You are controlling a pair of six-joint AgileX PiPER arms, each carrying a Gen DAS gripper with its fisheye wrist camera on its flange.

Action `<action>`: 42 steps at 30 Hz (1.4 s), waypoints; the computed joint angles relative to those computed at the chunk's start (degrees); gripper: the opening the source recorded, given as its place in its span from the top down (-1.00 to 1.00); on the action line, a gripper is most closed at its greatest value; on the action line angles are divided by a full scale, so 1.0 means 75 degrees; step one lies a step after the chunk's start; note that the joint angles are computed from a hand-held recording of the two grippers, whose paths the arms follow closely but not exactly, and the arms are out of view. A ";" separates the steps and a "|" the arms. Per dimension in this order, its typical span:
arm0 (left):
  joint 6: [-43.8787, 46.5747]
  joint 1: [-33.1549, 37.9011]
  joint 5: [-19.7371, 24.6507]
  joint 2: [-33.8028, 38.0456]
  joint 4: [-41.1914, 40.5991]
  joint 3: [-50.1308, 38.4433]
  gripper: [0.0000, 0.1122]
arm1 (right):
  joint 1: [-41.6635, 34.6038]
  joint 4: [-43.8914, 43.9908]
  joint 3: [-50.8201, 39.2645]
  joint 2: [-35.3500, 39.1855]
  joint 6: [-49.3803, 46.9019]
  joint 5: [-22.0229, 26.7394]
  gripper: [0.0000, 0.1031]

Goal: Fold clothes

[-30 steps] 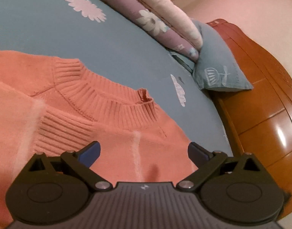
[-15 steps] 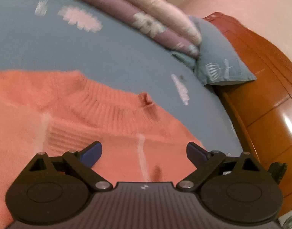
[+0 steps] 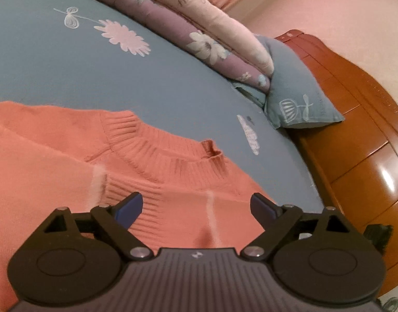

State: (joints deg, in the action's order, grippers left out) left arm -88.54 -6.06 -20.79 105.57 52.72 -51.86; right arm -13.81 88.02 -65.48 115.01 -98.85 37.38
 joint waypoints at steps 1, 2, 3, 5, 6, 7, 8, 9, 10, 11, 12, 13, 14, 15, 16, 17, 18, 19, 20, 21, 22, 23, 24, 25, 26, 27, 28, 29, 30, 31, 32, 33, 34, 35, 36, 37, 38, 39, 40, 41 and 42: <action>-0.0021 0.0020 0.0035 0.0088 -0.0033 0.0011 -0.61 | 0.0212 -0.0130 -0.0023 0.0030 -0.0003 -0.0087 0.67; 0.0092 0.0055 -0.0039 0.0122 -0.0234 0.0092 -0.61 | 0.0467 -0.0382 -0.0111 0.0084 0.0167 -0.0353 0.65; 0.0348 0.0111 -0.0269 0.0077 -0.0625 0.0273 -0.61 | 0.0642 -0.0420 -0.0151 0.0101 0.0247 -0.0556 0.65; 0.0304 0.0142 -0.0333 -0.0261 -0.0933 0.0602 -0.61 | 0.0889 -0.0204 -0.0173 0.0094 0.0201 -0.0807 0.64; 0.0422 0.0140 -0.0373 -0.0533 -0.1099 0.0826 -0.61 | 0.0910 -0.0068 -0.0212 0.0076 0.0161 -0.0603 0.65; 0.0620 0.0109 -0.0452 -0.0837 -0.1319 0.1099 -0.62 | 0.0892 0.0088 -0.0256 0.0053 0.0079 -0.0297 0.65; 0.0747 0.0039 -0.0473 -0.1153 -0.1482 0.1361 -0.63 | 0.1004 0.0286 -0.0309 0.0021 -0.0037 -0.0292 0.65; 0.0899 -0.0088 -0.0417 -0.1456 -0.1686 0.1605 -0.63 | 0.1159 0.0350 -0.0422 0.0030 -0.0067 -0.0416 0.65; 0.1130 -0.0303 -0.0261 -0.1734 -0.1997 0.1827 -0.64 | 0.1362 0.0200 -0.0693 0.0153 0.0154 -0.0585 0.65; 0.1390 -0.0536 -0.0089 -0.2015 -0.2349 0.2035 -0.64 | 0.1585 -0.0066 -0.1054 0.0332 0.0524 -0.0765 0.65; 0.1719 -0.0781 0.0027 -0.2264 -0.2780 0.2249 -0.64 | 0.1779 -0.0321 -0.1415 0.0547 0.0932 -0.0921 0.67; 0.2110 -0.1035 0.0019 -0.2465 -0.3277 0.2493 -0.64 | 0.1953 -0.0590 -0.1786 0.0784 0.1381 -0.1059 0.69; 0.2523 -0.1275 -0.0024 -0.2654 -0.3781 0.2742 -0.64 | 0.2119 -0.0912 -0.2178 0.1029 0.1879 -0.1180 0.72; 0.2990 -0.1501 -0.0061 -0.2828 -0.4323 0.2977 -0.64 | 0.2247 -0.1194 -0.2486 0.1220 0.2269 -0.1259 0.74; 0.3464 -0.1744 -0.0098 -0.3002 -0.4884 0.3203 -0.64 | 0.2375 -0.1398 -0.2719 0.1381 0.2482 -0.1327 0.74; 0.3938 -0.1974 -0.0142 -0.3148 -0.5462 0.3410 -0.64 | 0.2520 -0.1672 -0.2939 0.1540 0.2687 -0.1402 0.74; 0.4323 -0.2136 -0.0159 -0.3248 -0.5923 0.3565 -0.64 | 0.2701 -0.2197 -0.3134 0.1672 0.3145 -0.1601 0.75; 0.4625 -0.2262 -0.0126 -0.3336 -0.6255 0.3676 -0.64 | 0.2897 -0.2825 -0.3303 0.1798 0.3719 -0.1854 0.75; 0.4951 -0.2374 -0.0081 -0.3413 -0.6619 0.3764 -0.64 | 0.3074 -0.3147 -0.3390 0.1899 0.4009 -0.2178 0.75; 0.5215 -0.2434 -0.0026 -0.3474 -0.6918 0.3814 -0.64 | 0.3144 -0.3208 -0.3477 0.1980 0.4183 -0.2302 0.74; 0.5349 -0.2449 0.0023 -0.3534 -0.7069 0.3855 -0.64 | 0.3163 -0.3355 -0.3618 0.2061 0.4523 -0.2276 0.75; 0.5493 -0.2467 0.0071 -0.3593 -0.7232 0.3896 -0.64 | 0.3175 -0.3581 -0.3716 0.2092 0.4868 -0.2239 0.75; 0.5526 -0.2450 0.0074 -0.3640 -0.7289 0.3937 -0.64 | 0.3182 -0.3843 -0.3791 0.2096 0.5207 -0.2194 0.74; 0.5417 -0.2390 0.0017 -0.3667 -0.7216 0.3976 -0.64 | 0.3190 -0.4129 -0.3876 0.2102 0.5573 -0.2140 0.74; 0.5321 -0.2342 -0.0024 -0.3712 -0.7139 0.4014 -0.64 | 0.3191 -0.4252 -0.3927 0.2106 0.5763 -0.2101 0.73; 0.5315 -0.2324 -0.0030 -0.3784 -0.7107 0.4040 -0.64 | 0.3114 -0.4085 -0.3837 0.1982 0.5647 -0.1909 0.73; 0.5369 -0.2300 -0.0019 -0.3860 -0.7091 0.4052 -0.64 | 0.2984 -0.3639 -0.3633 0.1790 0.5226 -0.1643 0.73; 0.5509 -0.2294 0.0009 -0.3934 -0.7147 0.4054 -0.64 | 0.2849 -0.3252 -0.3441 0.1607 0.4861 -0.1362 0.73; 0.5771 -0.2312 0.0058 -0.4002 -0.7303 0.4045 -0.64 | 0.2704 -0.2824 -0.3115 0.1340 0.4391 -0.1116 0.72; 0.6042 -0.2332 0.0104 -0.4069 -0.7470 0.4034 -0.64 | 0.2616 -0.2572 -0.2847 0.1125 0.4066 -0.0941 0.66; 0.6438 -0.2377 0.0157 -0.4125 -0.7801 0.4018 -0.64 | 0.2506 -0.2363 -0.2558 0.0931 0.3758 -0.0640 0.64; 0.6981 -0.2473 0.0199 -0.4165 -0.8374 0.4004 -0.64 | 0.2361 -0.2182 -0.2238 0.0729 0.3454 -0.0245 0.64; 0.7313 -0.2550 0.0204 -0.4187 -0.8776 0.4011 -0.64 | 0.2213 -0.2062 -0.1937 0.0538 0.3203 0.0158 0.64; 0.7340 -0.2567 0.0183 -0.4194 -0.8872 0.4036 -0.64 | 0.2139 -0.2143 -0.1738 0.0419 0.3161 0.0454 0.64; 0.7158 -0.2561 0.0140 -0.4209 -0.8757 0.4085 -0.64 | 0.2144 -0.2195 -0.1543 0.0335 0.3063 0.0595 0.64; 0.6896 -0.2542 0.0107 -0.4225 -0.8557 0.4142 -0.64 | 0.2192 -0.2145 -0.1299 0.0253 0.2768 0.0642 0.64; 0.6813 -0.2556 0.0164 -0.4260 -0.8531 0.4169 -0.64 | 0.2290 -0.2152 -0.1124 0.0232 0.2586 0.0632 0.63; 0.6895 -0.2586 0.0302 -0.4315 -0.8657 0.4167 -0.64 | 0.2410 -0.2197 -0.0993 0.0246 0.2497 0.0598 0.63; 0.7153 -0.2649 0.0443 -0.4376 -0.8947 0.4158 -0.64 | 0.2548 -0.2272 -0.0918 0.0292 0.2513 0.0511 0.63; 0.7559 -0.2725 0.0579 -0.4454 -0.9347 0.4152 -0.64 | 0.2710 -0.2286 -0.0837 0.0333 0.2528 0.0327 0.61; 0.7897 -0.2782 0.0709 -0.4546 -0.9665 0.4164 -0.64 | 0.2836 -0.2081 -0.0701 0.0309 0.2333 0.0148 0.58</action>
State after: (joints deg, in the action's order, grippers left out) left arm -29.31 -26.93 -15.48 71.47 -19.77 -20.64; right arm 7.46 72.41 -70.74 117.32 -81.36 38.49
